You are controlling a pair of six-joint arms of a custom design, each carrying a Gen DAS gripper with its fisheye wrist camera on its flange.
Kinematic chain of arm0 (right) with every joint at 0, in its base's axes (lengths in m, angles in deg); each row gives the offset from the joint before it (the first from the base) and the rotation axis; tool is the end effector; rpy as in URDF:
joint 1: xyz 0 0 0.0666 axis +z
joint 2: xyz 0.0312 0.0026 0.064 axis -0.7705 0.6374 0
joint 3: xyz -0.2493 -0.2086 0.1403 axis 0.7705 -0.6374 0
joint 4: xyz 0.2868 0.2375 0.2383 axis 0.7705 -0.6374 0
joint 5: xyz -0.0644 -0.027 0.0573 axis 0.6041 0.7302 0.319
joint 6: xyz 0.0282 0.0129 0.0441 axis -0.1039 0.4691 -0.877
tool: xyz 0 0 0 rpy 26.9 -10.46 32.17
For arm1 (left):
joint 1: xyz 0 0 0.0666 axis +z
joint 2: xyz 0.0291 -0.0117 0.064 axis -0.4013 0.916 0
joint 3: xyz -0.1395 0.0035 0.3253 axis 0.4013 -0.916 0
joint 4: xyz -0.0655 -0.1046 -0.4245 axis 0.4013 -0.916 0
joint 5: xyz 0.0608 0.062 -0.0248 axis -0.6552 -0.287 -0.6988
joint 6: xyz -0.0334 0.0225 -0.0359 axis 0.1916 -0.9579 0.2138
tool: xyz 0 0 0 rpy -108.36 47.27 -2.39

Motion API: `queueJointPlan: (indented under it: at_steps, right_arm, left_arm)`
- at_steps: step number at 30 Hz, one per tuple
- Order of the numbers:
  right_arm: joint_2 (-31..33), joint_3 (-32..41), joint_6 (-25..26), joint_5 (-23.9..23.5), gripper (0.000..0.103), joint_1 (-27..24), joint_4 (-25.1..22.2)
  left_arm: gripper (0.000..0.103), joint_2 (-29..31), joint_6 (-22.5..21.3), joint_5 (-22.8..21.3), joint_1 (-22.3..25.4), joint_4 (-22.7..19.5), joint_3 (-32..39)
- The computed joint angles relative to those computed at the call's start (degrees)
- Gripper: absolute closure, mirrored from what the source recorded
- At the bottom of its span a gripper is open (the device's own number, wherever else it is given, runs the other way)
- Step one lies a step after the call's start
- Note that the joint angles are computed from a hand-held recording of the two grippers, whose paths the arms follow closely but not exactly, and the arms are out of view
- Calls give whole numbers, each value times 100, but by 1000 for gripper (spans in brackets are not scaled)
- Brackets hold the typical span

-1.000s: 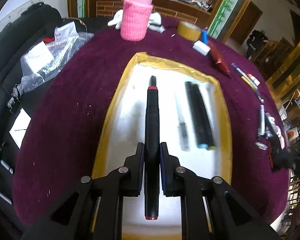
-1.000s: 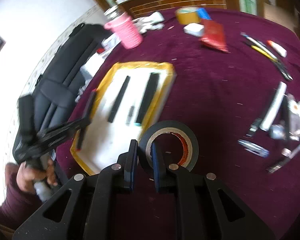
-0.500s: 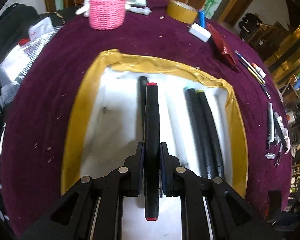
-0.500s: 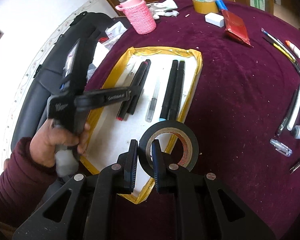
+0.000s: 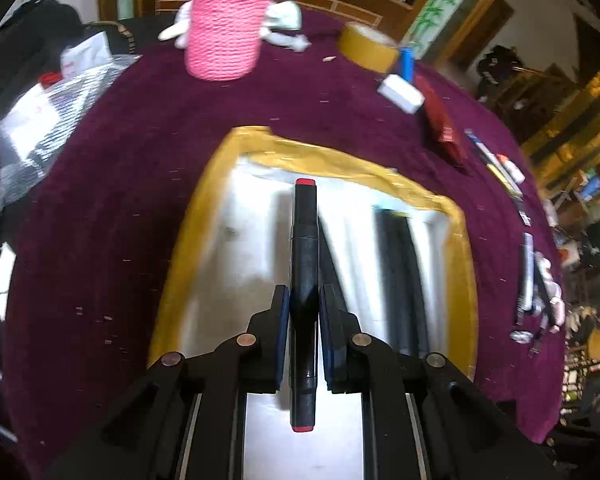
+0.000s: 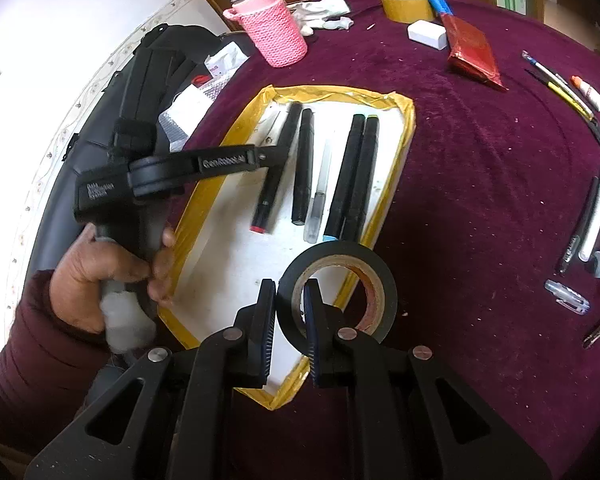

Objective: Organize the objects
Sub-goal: 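Place the red-ended marker in the tray with left tool while right grasps the black tape roll, then lower the black tape roll into the tray and open the right tool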

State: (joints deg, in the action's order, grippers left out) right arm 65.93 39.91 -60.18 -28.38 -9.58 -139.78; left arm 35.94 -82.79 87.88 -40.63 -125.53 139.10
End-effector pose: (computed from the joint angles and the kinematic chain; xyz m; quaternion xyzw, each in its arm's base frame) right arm 0.3853 0.3372 0.4413 -0.0155 0.9579 0.2229 0.1802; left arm 0.5591 -0.1808 0.3649 0.1453 0.9624 -0.1609 0.1636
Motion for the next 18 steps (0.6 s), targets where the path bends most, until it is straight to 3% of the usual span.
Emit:
queueJointPlan:
  at_steps: [3, 6, 8, 10, 14, 18]
  right_arm:
    - [47, 26, 2, -24, 91, 22, 28]
    - [84, 56, 30, -16, 91, 27, 15]
    - [116, 81, 16, -15, 91, 21, 6]
    - [145, 101, 4, -23, 91, 15, 1]
    - [298, 243, 64, -44, 91, 7, -25]
    - [600, 528, 179, -202, 91, 2, 67]
  left_arm:
    - [91, 134, 244, -14, 73, -133, 10]
    - [90, 116, 191, 109, -2, 37, -78]
    - [80, 167, 210, 248, -48, 83, -28]
    - [59, 188, 234, 501, -37, 137, 18]
    - [56, 78, 330, 600, 66, 101, 50]
    - [55, -496, 485, 625, 365, 263, -311]
